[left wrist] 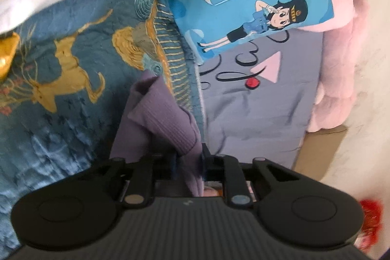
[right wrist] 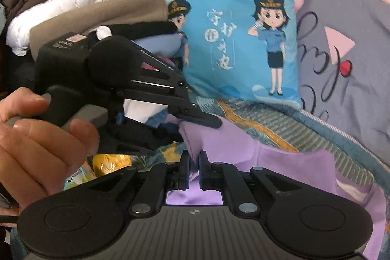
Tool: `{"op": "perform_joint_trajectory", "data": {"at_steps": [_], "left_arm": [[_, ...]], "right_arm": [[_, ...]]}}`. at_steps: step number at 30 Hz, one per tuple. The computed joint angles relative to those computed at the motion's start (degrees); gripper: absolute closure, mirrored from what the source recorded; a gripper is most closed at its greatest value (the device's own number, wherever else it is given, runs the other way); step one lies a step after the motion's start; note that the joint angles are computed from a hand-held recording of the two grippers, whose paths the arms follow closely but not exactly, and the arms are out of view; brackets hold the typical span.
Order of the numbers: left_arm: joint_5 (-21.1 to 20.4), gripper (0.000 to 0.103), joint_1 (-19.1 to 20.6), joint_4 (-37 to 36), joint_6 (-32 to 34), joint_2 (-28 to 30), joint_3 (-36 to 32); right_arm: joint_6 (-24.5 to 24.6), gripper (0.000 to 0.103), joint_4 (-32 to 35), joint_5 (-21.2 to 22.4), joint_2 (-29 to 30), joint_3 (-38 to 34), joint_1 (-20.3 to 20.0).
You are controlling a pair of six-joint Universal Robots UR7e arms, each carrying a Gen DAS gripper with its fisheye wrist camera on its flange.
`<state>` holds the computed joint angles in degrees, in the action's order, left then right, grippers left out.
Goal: Fold clothes
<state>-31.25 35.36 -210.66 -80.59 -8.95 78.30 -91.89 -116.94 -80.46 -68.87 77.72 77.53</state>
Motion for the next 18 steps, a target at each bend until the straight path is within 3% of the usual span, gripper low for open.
{"op": "perform_joint_trajectory", "data": {"at_steps": [3, 6, 10, 13, 16, 18], "left_arm": [[0.8, 0.086, -0.3, 3.1, -0.3, -1.1, 1.1], [1.8, 0.086, -1.0, 1.7, 3.6, -1.4, 1.3], [2.9, 0.086, -2.3, -3.8, 11.9, -0.9, 0.0], [5.1, 0.085, -3.4, -3.4, 15.6, -1.0, -0.8], [5.8, 0.085, -4.0, -4.1, 17.1, -0.9, -1.3], [5.9, 0.085, -4.2, -5.0, 17.8, -0.7, -1.4]], "right_arm": [[2.8, 0.095, 0.9, 0.0, -1.1, -0.9, -0.5], [2.3, 0.090, 3.1, 0.2, -4.4, -1.2, -2.3], [-4.7, 0.090, 7.8, -4.1, -11.4, 1.4, -6.1], [-11.1, 0.090, 7.4, -9.1, -17.2, 6.0, -9.0], [-10.6, 0.089, 11.7, -14.0, -21.0, 7.1, -11.4], [-12.8, 0.079, 9.7, -15.7, -23.3, 9.9, -12.9]]}}
